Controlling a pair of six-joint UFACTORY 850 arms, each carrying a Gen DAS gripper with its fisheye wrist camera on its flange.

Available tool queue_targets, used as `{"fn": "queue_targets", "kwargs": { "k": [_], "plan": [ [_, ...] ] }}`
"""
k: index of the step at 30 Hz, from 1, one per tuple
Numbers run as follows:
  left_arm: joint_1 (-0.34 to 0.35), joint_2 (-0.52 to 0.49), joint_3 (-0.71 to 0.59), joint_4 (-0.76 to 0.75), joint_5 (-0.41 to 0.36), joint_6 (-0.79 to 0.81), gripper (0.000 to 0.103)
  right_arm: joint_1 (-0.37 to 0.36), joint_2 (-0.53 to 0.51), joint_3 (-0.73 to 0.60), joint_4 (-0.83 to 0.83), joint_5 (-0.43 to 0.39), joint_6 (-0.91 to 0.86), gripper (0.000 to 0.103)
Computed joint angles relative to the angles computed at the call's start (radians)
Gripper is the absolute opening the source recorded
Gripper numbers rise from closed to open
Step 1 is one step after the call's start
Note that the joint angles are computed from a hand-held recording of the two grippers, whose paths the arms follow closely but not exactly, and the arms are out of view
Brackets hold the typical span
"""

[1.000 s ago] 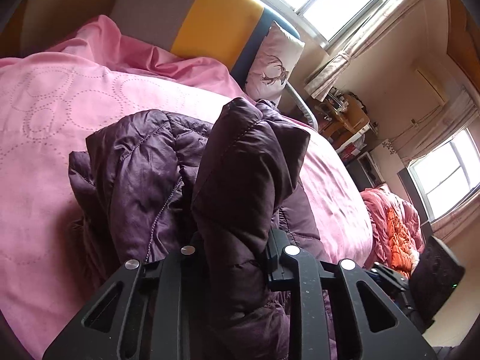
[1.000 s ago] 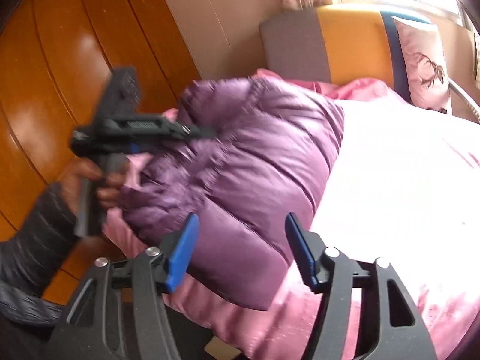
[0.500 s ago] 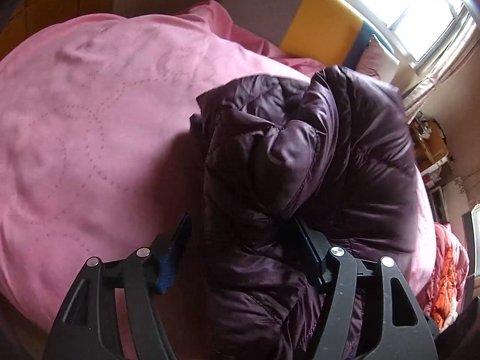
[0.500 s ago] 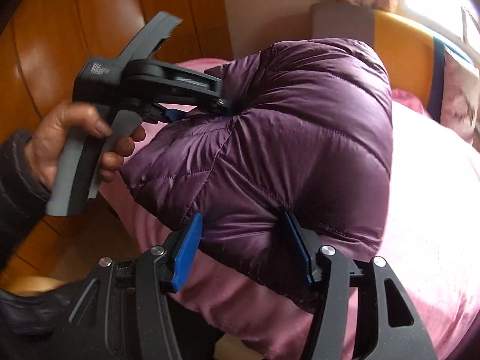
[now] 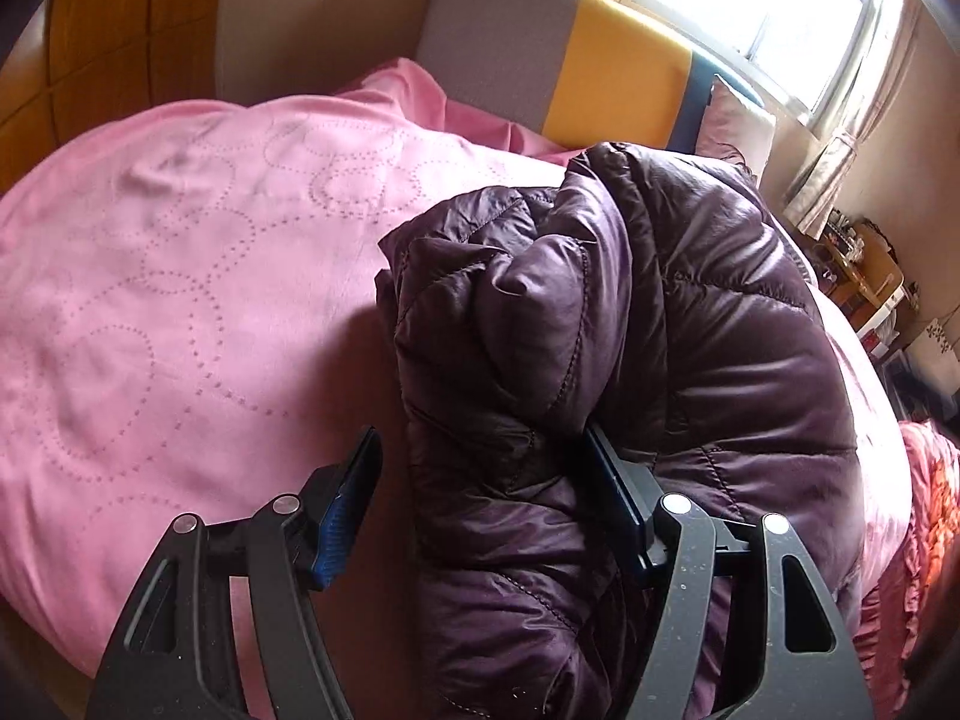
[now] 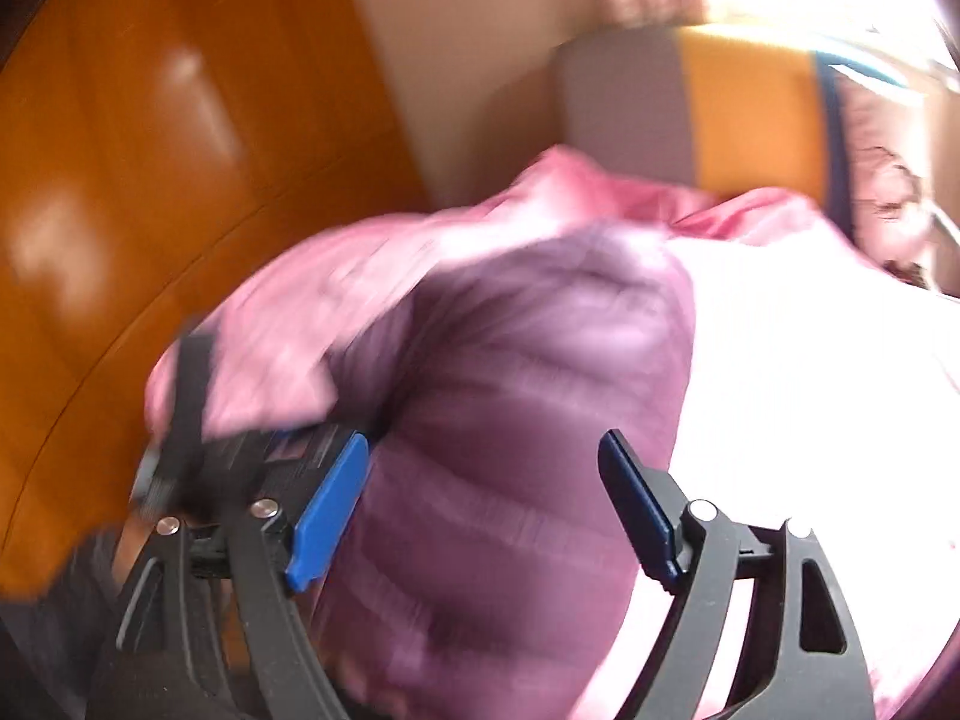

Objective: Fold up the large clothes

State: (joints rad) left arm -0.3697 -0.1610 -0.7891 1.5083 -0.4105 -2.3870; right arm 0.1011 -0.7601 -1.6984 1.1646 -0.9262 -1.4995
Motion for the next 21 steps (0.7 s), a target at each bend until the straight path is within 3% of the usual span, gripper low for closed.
{"fn": "queue_targets", "kwargs": {
  "k": [4, 8, 11, 15, 21],
  "plan": [
    [-0.007, 0.005, 0.004, 0.021, 0.003, -0.028, 0.067, 0.089, -0.081, -0.104, -0.036, 0.124, 0.108, 0.08],
    [-0.008, -0.001, 0.013, 0.069, -0.006, -0.068, 0.067, 0.172, -0.092, -0.11, -0.157, 0.242, 0.201, 0.081],
    [-0.013, -0.006, 0.02, 0.105, -0.017, -0.112, 0.067, 0.203, -0.149, -0.172, -0.257, 0.267, 0.285, 0.088],
    [-0.029, -0.021, 0.019, 0.121, -0.048, -0.133, 0.067, 0.214, -0.111, -0.085, -0.268, 0.321, 0.259, 0.091],
    [-0.033, -0.039, 0.02, 0.14, -0.063, -0.184, 0.067, 0.264, -0.16, -0.127, -0.408, 0.386, 0.37, 0.096]
  ]
}}
